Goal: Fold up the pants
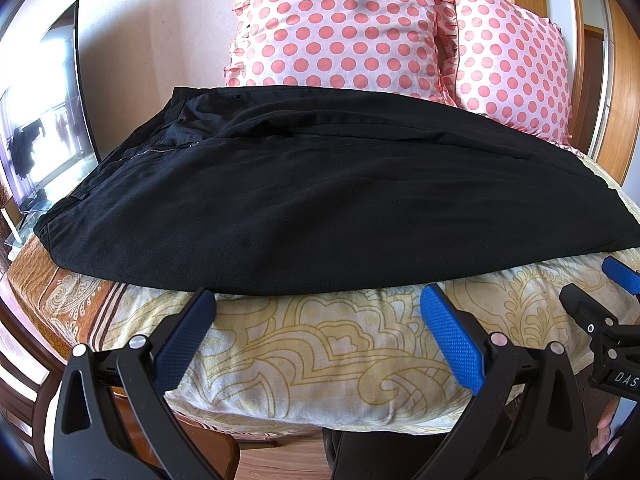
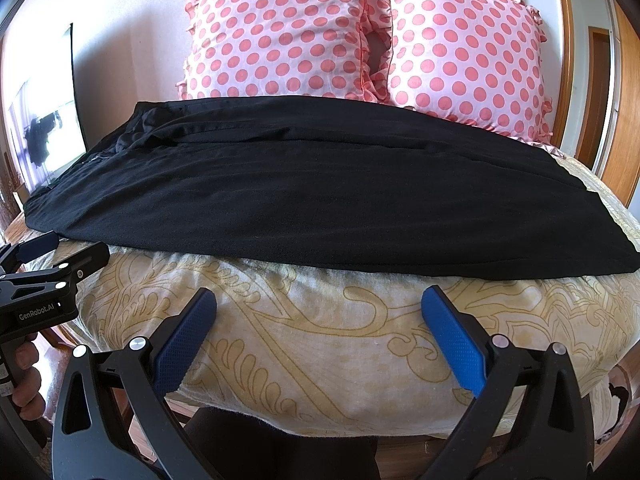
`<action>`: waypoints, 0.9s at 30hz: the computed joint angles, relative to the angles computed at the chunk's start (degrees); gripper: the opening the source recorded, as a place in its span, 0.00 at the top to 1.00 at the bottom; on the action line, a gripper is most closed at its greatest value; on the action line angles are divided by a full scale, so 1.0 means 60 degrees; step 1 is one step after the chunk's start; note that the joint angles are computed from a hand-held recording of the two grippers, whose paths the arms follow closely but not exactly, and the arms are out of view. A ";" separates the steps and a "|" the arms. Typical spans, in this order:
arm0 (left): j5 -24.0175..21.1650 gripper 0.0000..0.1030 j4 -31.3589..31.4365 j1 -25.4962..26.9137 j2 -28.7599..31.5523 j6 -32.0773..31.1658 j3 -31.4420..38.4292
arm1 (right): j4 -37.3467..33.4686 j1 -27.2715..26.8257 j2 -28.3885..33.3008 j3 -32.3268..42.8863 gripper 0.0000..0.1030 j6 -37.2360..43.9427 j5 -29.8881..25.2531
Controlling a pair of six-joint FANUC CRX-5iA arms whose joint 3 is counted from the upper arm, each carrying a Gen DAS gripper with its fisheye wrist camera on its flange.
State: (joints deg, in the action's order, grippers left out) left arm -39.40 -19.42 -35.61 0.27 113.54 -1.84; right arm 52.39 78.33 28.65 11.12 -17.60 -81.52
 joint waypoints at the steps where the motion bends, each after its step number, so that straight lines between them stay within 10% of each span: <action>1: 0.0000 0.02 0.0000 0.0000 0.0000 0.0000 0.0000 | 0.0004 -0.0002 0.0001 0.0002 0.01 -0.0002 -0.0001; 27: -0.0012 0.02 0.0051 0.0018 0.0001 -0.0096 0.0014 | -0.0147 -0.0037 -0.0090 -0.0038 0.01 0.0173 0.0162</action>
